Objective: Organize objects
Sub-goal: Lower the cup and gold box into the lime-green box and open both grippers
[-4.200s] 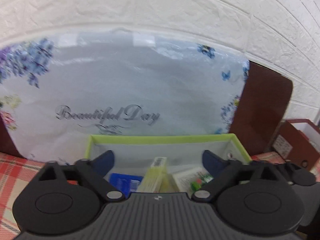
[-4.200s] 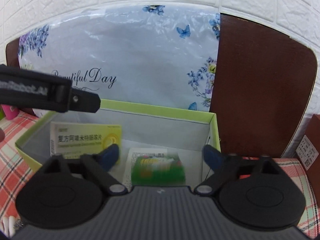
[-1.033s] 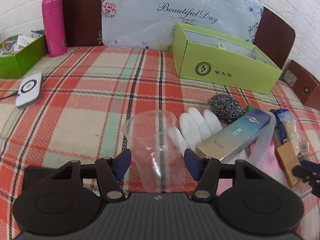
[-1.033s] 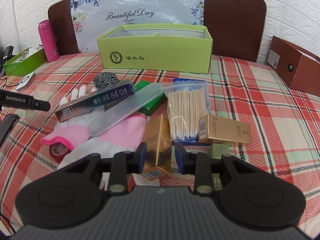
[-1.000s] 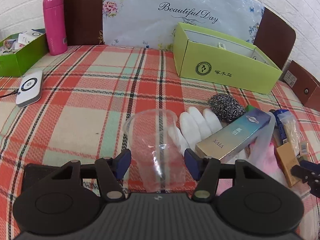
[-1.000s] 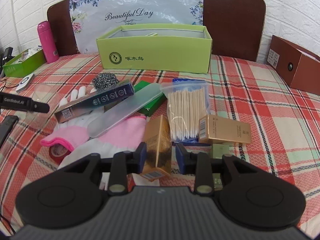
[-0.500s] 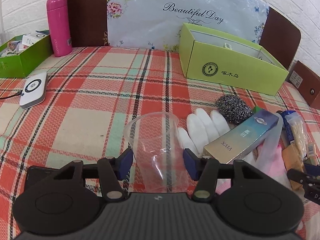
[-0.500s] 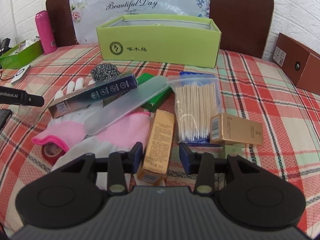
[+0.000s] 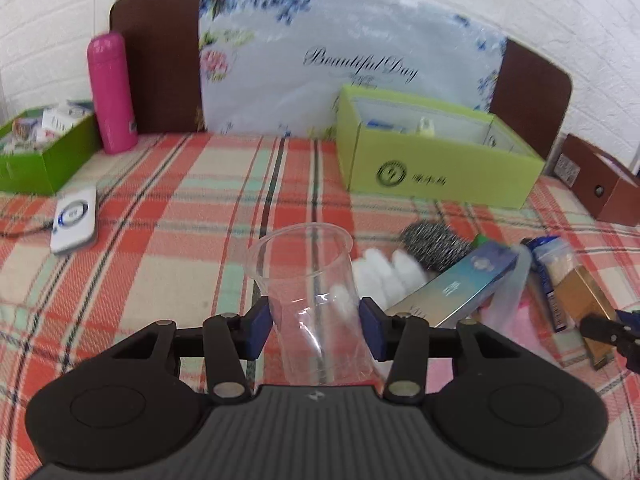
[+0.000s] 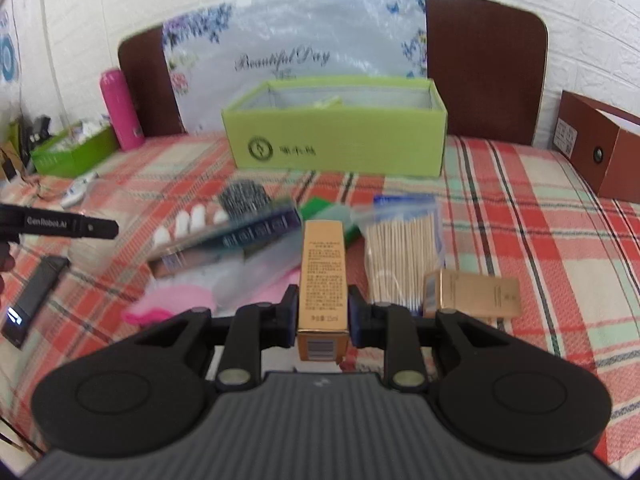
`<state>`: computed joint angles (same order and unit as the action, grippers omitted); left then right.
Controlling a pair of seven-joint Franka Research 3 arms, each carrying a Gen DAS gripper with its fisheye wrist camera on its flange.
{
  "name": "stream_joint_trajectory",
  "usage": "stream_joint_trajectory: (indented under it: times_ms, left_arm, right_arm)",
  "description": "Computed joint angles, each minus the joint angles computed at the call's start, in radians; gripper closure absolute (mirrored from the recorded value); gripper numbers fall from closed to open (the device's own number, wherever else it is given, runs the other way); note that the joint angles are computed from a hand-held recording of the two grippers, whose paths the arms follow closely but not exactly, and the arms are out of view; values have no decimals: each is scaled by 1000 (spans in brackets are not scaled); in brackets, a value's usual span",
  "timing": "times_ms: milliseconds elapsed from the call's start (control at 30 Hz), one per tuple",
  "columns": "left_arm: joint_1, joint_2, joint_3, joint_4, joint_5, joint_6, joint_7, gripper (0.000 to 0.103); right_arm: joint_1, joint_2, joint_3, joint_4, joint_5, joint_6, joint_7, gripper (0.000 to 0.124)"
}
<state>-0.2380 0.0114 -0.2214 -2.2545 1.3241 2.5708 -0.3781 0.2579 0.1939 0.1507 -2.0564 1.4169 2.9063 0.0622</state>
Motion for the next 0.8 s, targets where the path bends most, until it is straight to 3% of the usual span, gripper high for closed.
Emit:
stream_joint_trajectory:
  times_ms: [133, 367, 633, 800]
  left_arm:
    - [3, -9, 0, 52, 63, 24, 8, 53]
    - [-8, 112, 18, 275, 103, 53, 105, 53]
    - [-56, 361, 96, 618, -3, 102, 294, 52]
    - [-72, 531, 134, 838, -140, 91, 446, 52]
  right_arm:
    - [-16, -8, -9, 48, 17, -62, 7, 100]
    - [-30, 77, -10, 213, -24, -61, 54, 100]
    - [-40, 301, 24, 505, -232, 11, 208, 100]
    - [15, 478, -30, 715, -452, 37, 394, 100]
